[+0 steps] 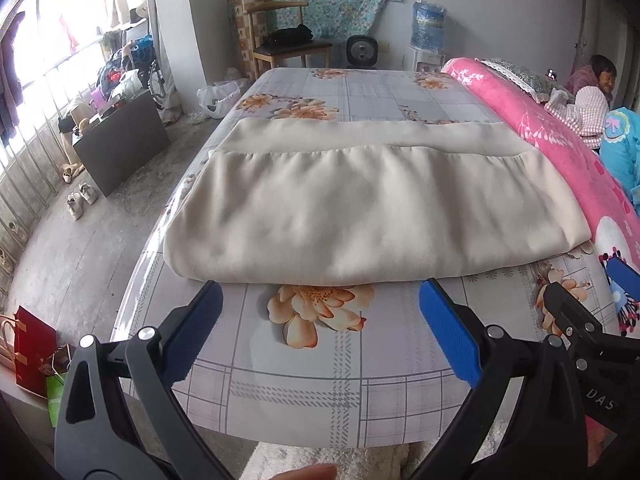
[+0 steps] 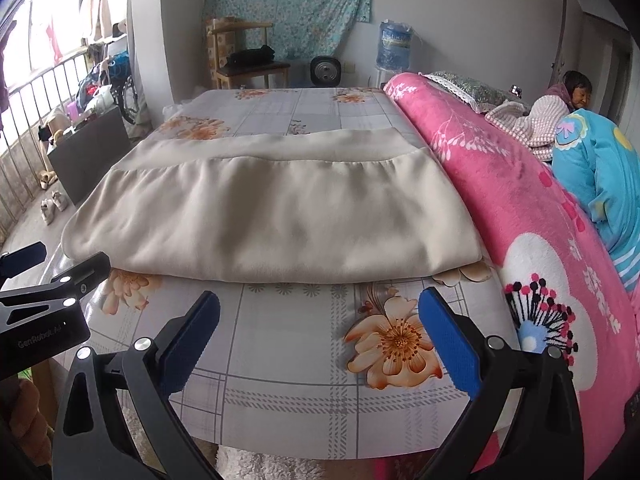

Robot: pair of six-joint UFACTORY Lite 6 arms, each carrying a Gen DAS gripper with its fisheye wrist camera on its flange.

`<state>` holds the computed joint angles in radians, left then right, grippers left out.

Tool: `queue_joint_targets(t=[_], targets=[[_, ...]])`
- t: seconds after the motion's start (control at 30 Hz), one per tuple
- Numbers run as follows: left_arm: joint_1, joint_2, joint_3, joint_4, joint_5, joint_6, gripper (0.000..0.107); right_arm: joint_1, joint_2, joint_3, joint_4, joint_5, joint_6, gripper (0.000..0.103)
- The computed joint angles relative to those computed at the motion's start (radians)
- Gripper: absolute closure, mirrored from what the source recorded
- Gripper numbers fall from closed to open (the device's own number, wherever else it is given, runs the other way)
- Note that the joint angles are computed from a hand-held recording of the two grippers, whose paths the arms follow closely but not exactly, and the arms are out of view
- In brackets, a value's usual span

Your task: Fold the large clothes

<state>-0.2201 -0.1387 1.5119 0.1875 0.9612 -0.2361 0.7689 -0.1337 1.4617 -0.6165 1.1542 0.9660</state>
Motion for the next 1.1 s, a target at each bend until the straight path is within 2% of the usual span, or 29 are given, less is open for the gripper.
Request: queue_joint_targets(t=[1.1], targets=[[0.017,0.016,0.001,-0.068,0.009,0.039,0.012,-0.008,0.02,0.023,0.022,0.024,-0.018,0.006]])
